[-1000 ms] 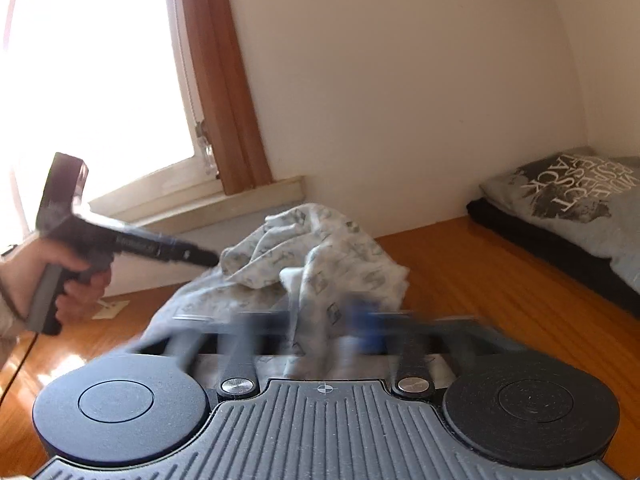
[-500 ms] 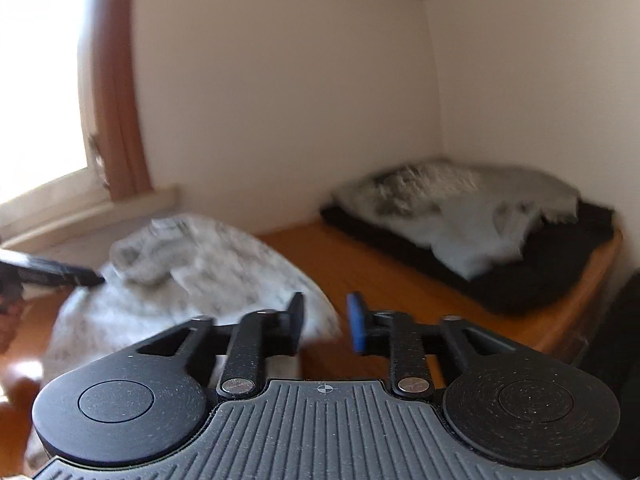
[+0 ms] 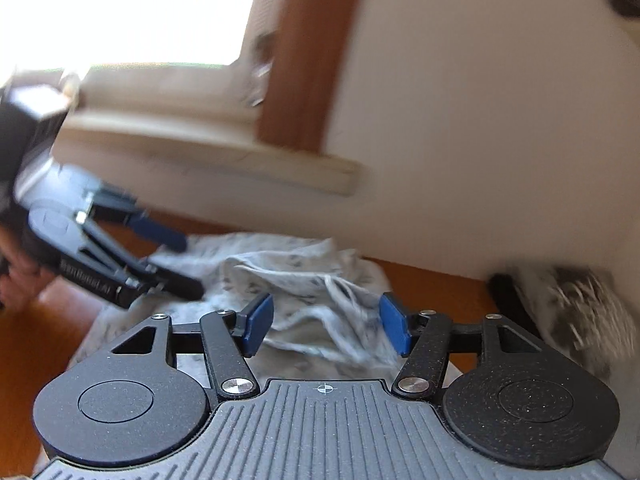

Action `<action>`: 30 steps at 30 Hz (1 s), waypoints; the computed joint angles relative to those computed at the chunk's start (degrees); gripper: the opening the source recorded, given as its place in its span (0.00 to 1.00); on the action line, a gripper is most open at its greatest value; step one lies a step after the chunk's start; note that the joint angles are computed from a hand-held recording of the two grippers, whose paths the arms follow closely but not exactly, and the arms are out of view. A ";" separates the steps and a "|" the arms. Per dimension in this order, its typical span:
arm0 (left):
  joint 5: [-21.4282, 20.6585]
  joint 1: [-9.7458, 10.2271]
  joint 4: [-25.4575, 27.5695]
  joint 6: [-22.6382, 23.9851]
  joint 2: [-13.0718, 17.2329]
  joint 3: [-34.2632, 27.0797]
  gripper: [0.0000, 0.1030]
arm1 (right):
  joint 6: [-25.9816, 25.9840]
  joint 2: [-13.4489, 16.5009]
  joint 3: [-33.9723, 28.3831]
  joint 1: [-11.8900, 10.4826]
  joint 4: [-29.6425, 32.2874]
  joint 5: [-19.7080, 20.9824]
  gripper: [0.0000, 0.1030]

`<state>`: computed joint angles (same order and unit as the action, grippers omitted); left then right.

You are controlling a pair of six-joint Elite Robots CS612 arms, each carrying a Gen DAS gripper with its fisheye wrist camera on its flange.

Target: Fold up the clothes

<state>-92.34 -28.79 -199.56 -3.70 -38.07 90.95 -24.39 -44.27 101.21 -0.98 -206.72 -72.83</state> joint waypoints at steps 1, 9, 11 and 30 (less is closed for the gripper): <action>-0.08 0.03 0.04 -0.07 0.01 -0.03 0.67 | -2.11 0.02 -0.38 0.37 1.23 -0.13 0.59; -0.57 0.17 0.24 -0.21 0.08 -0.18 0.67 | -12.16 -0.45 0.25 1.60 2.72 1.15 0.68; -0.69 0.21 0.33 -0.19 0.13 -0.21 0.68 | -15.62 0.32 -0.57 2.51 2.58 -2.99 0.68; 0.41 -0.08 -0.13 0.77 0.27 -0.06 0.69 | 10.15 -1.47 1.02 -3.29 1.13 -8.91 0.59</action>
